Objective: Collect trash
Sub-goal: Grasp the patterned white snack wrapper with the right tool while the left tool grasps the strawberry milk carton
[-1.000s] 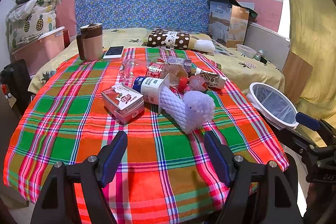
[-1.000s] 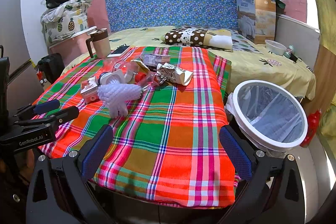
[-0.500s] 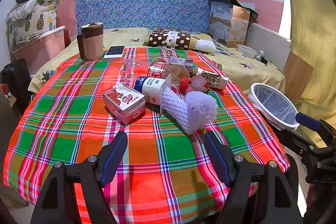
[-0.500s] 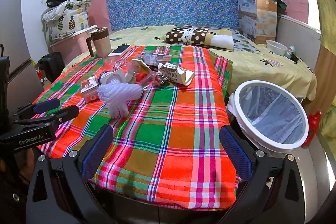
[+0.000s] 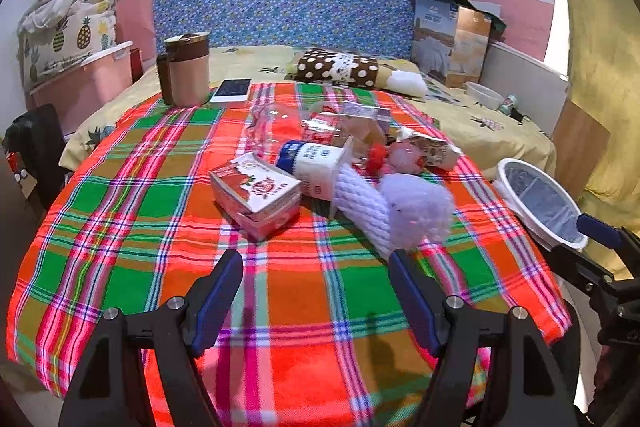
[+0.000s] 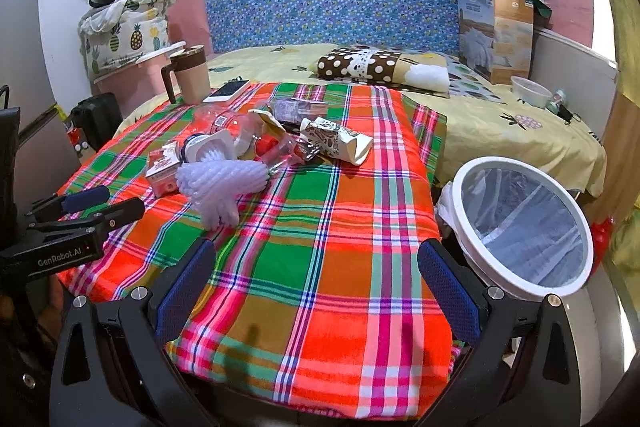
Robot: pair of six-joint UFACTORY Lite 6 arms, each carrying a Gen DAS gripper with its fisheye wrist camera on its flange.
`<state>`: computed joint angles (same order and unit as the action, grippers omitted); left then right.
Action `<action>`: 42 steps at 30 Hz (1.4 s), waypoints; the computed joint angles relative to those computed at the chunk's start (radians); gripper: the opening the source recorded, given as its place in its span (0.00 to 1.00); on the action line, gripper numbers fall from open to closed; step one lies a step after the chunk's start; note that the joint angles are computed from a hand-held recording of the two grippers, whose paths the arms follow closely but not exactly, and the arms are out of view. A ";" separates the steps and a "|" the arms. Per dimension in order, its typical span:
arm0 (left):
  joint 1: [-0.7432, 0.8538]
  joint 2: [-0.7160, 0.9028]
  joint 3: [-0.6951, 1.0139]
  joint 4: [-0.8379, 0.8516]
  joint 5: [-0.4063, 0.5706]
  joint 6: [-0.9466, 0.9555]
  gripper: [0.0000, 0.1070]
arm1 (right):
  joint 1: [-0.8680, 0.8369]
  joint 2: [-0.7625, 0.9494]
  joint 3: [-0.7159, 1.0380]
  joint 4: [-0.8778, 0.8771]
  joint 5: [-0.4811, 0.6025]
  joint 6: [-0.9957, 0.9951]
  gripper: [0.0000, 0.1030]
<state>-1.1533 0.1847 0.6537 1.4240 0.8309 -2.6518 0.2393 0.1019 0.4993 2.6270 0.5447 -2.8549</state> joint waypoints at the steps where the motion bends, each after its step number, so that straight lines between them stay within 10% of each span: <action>1: 0.019 0.001 -0.005 0.007 -0.008 -0.003 0.70 | 0.001 0.024 0.025 -0.013 -0.007 0.009 0.99; 27: 0.480 0.122 0.071 0.371 -0.267 -0.225 0.70 | 0.026 0.467 0.626 -0.294 -0.147 0.233 0.83; 36: 0.544 0.189 0.101 0.477 -0.323 -0.327 0.70 | 0.014 0.592 0.798 -0.556 -0.195 0.482 0.67; 42: 0.551 0.141 0.023 0.476 -0.297 -0.348 0.70 | 0.009 0.629 0.856 -0.725 -0.192 0.624 0.37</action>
<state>-0.6020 0.3258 0.6766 1.9004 0.5343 -3.0002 0.2483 0.7309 1.3549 1.9021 0.3528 -2.2307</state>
